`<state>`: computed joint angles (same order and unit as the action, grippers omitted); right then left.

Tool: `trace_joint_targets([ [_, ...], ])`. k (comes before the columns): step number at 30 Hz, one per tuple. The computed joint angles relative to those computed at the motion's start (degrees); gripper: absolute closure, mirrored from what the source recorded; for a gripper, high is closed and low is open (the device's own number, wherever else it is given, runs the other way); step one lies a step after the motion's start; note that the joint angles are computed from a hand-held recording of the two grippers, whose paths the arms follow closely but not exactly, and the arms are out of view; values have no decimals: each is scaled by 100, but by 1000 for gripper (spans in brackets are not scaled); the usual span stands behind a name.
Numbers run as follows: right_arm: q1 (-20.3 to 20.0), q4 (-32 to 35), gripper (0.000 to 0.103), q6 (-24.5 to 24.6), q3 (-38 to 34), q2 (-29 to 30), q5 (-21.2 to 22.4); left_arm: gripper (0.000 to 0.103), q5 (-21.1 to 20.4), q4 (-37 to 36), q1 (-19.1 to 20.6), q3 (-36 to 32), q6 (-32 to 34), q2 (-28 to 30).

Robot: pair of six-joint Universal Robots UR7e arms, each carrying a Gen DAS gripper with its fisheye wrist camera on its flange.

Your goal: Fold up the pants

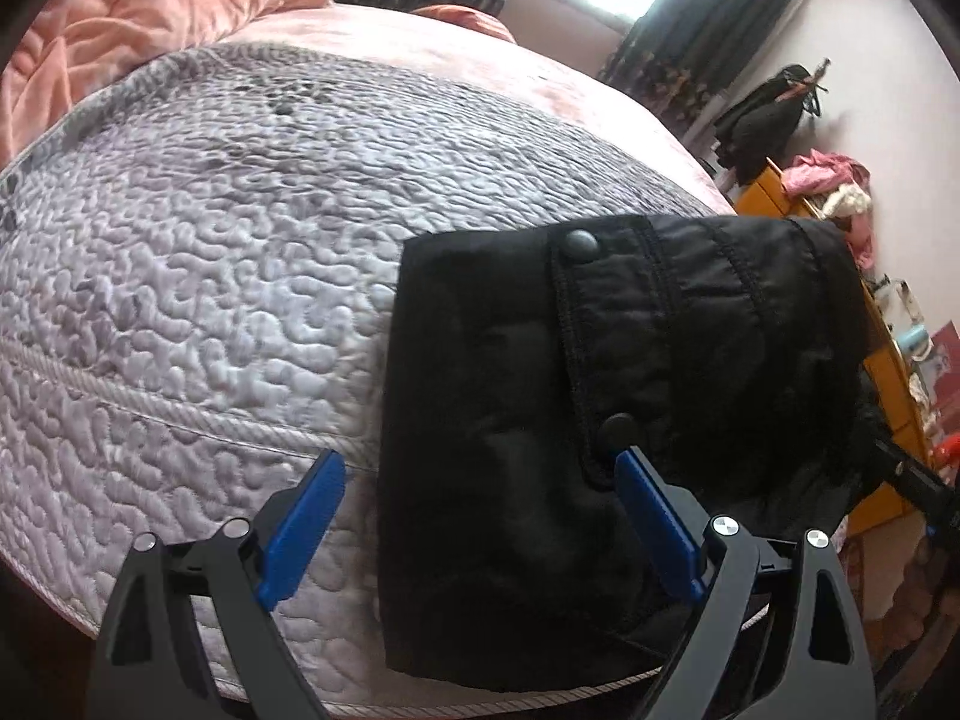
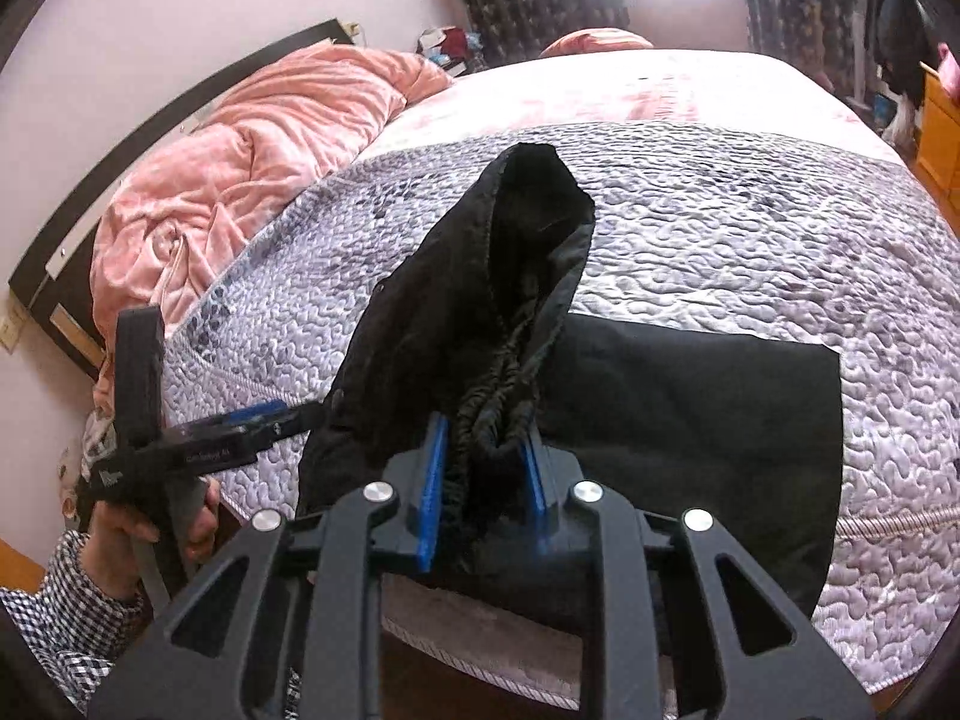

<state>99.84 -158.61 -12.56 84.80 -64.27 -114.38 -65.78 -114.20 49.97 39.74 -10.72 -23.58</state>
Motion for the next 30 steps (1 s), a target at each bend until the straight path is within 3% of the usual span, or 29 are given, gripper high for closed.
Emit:
trace_joint_targets([
  [9, -160, -439, 81, 149, 426, -523, -166, 11, -110, -67, -143, 49, 181, 62],
  [22, -699, -203, 81, 654, 843, -895, -530, 11, 145, 10, -339, -19, 522, 310],
  [30, -1226, 90, 77, 1098, 946, -871, -141, 11, 170, 239, -345, -122, 463, 479],
])
